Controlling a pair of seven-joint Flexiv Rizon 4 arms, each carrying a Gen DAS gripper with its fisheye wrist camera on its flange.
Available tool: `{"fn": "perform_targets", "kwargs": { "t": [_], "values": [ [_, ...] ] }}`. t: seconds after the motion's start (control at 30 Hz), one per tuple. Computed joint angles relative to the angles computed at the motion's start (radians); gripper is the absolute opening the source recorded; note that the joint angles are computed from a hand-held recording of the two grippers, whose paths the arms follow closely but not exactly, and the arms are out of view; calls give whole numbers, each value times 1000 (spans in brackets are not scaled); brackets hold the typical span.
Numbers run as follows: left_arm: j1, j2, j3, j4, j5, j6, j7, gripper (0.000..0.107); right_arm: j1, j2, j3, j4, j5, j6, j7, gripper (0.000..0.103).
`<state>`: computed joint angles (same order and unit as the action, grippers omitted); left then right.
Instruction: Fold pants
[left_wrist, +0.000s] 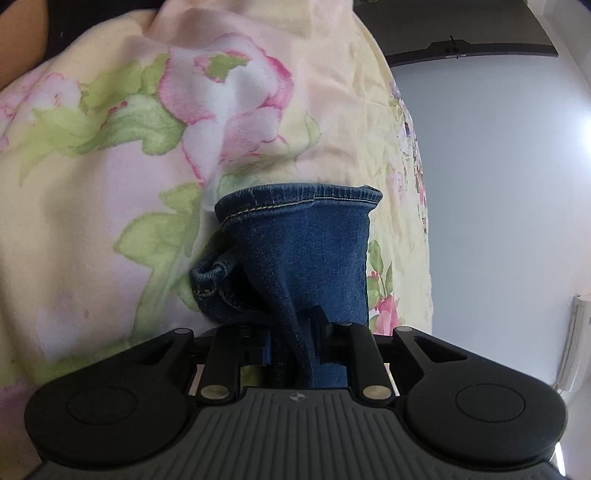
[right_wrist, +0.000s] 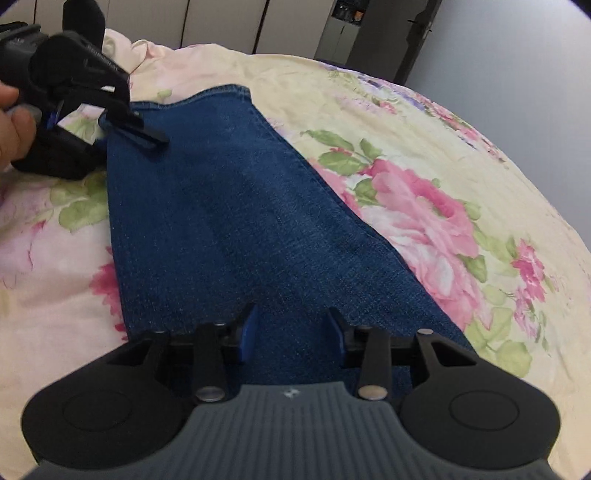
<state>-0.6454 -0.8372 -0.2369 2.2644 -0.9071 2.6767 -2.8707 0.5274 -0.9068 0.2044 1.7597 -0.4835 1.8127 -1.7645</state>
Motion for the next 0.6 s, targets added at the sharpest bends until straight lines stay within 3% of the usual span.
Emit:
{"fn": "perform_targets", "kwargs": {
  "t": [0.13, 0.17, 0.23, 0.37, 0.43, 0.6],
  "values": [
    [-96, 37, 6, -95, -228, -44, 325, 16, -9, -14, 10, -12, 7, 7, 10, 37],
    [-106, 40, 5, -116, -255, -36, 397, 10, -1, -13, -1, -7, 13, 19, 11, 37],
    [-127, 43, 7, -166, -291, -8, 574, 9, 8, -11, -13, 1, 24, 36, 17, 37],
    [-163, 27, -14, -338, -385, 21, 1078, 9, 2, -10, -14, 15, 25, 66, 21, 37],
    [-162, 10, -24, -391, -358, 34, 1207, 9, -41, -7, 21, 28, 5, 77, 23, 38],
    [-144, -32, -59, -482, -271, 18, 1404, 9, -265, -24, 218, 56, -86, 54, 93, 38]
  ]
}}
